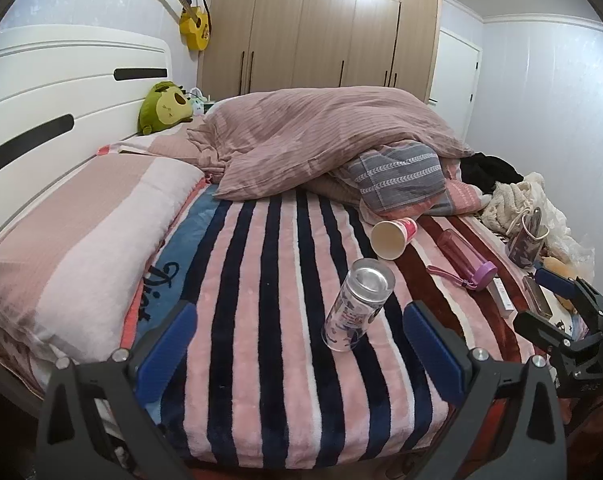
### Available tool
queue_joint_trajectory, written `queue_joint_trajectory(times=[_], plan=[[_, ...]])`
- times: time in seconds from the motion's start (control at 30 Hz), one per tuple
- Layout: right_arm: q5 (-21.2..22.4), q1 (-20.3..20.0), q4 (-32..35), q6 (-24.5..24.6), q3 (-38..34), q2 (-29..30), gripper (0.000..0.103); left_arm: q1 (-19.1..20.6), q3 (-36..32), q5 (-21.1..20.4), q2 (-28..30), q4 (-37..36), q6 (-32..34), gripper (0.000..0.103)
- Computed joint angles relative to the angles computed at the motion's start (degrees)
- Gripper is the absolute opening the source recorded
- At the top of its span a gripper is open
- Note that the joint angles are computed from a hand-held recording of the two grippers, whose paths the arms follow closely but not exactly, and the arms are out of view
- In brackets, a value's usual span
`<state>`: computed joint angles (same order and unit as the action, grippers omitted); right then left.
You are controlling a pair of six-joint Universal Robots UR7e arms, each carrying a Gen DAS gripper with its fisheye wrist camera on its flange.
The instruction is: Flip cup upside down
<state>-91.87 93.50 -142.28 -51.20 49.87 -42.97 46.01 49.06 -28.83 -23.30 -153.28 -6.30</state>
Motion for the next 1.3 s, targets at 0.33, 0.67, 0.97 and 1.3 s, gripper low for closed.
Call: queue_joint_trajectory(times=[0.33, 0.67, 0.97, 1.3], plan=[[0.3, 0.0, 0.5, 0.2, 1.2, -0.8, 0.103, -0.1, 0.3, 0.4, -0.1, -0.1, 0.0, 0.102], [0.5, -0.1, 0.5, 0.3, 1.2, -0.9, 0.103, -0.4, 0.8, 1.0, -0.3, -0.4, 0.2, 0.102], [0.4, -0.2, 0.1, 0.3, 1.7, -1.3, 0.103, -0.6, 0.9, 1.4, -0.4, -0.1, -0.1, 0.102], [0.4, -0.2, 0.1, 0.4, 1.8, -1.4, 0.103, -0.7, 1.4, 1.5, -0.7, -0.3, 0.1, 0.102]])
